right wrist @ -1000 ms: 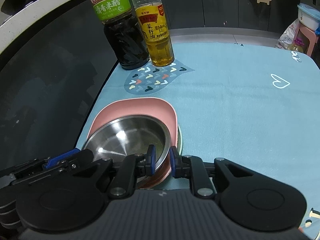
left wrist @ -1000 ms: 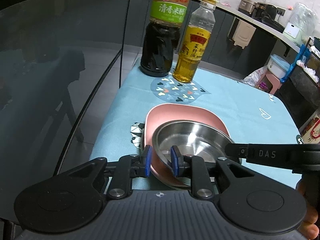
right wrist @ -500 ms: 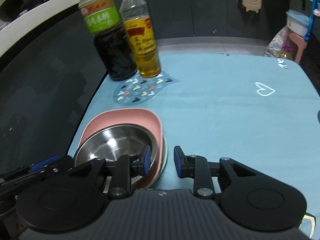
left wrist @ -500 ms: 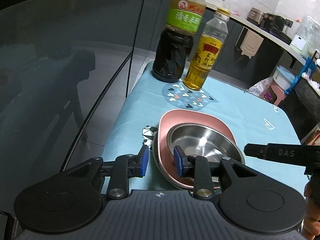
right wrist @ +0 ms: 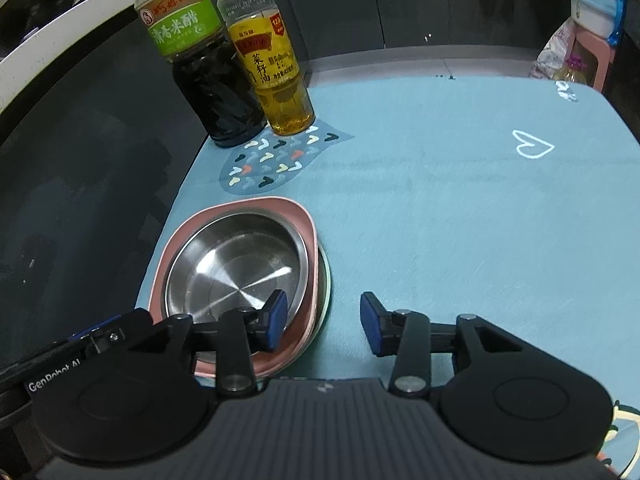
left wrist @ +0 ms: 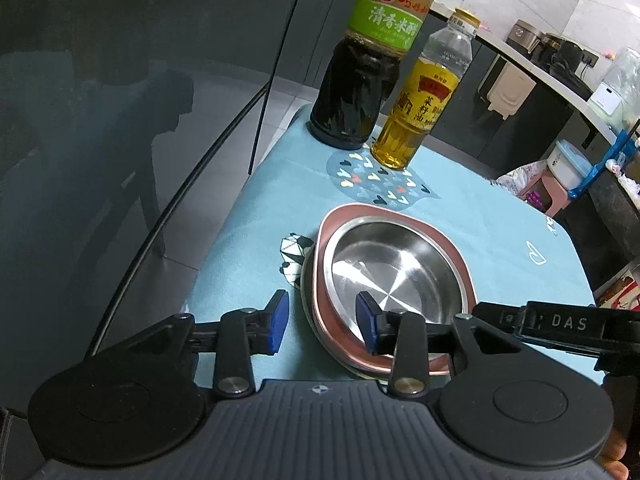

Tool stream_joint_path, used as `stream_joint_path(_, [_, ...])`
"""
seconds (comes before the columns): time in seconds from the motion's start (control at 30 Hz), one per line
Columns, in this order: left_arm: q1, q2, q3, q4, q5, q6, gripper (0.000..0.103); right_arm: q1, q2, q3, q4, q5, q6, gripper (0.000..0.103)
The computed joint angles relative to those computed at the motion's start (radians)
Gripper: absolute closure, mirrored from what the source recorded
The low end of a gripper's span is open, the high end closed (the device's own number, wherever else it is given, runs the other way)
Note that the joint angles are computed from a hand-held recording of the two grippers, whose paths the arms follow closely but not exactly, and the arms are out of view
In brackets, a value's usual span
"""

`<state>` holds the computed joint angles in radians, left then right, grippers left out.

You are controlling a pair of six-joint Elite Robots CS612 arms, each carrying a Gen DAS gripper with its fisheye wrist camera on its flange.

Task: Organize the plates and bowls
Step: 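Grip the rim of the pink dish and green plate stack with both grippers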

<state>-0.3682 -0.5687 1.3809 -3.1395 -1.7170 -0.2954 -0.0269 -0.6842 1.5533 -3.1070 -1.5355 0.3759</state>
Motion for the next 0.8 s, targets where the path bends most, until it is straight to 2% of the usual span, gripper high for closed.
stream_joint_path(0.37, [-0.003,0.005,-0.010,0.040,0.006,0.010,0.065,-0.011,0.007,-0.016,0.052,0.061,0.022,0.060])
stream_joint_path(0.8, [-0.006,0.022,-0.035,0.073,-0.021,0.014,0.061,-0.016,0.015,-0.028,0.068,0.087,0.034,0.056])
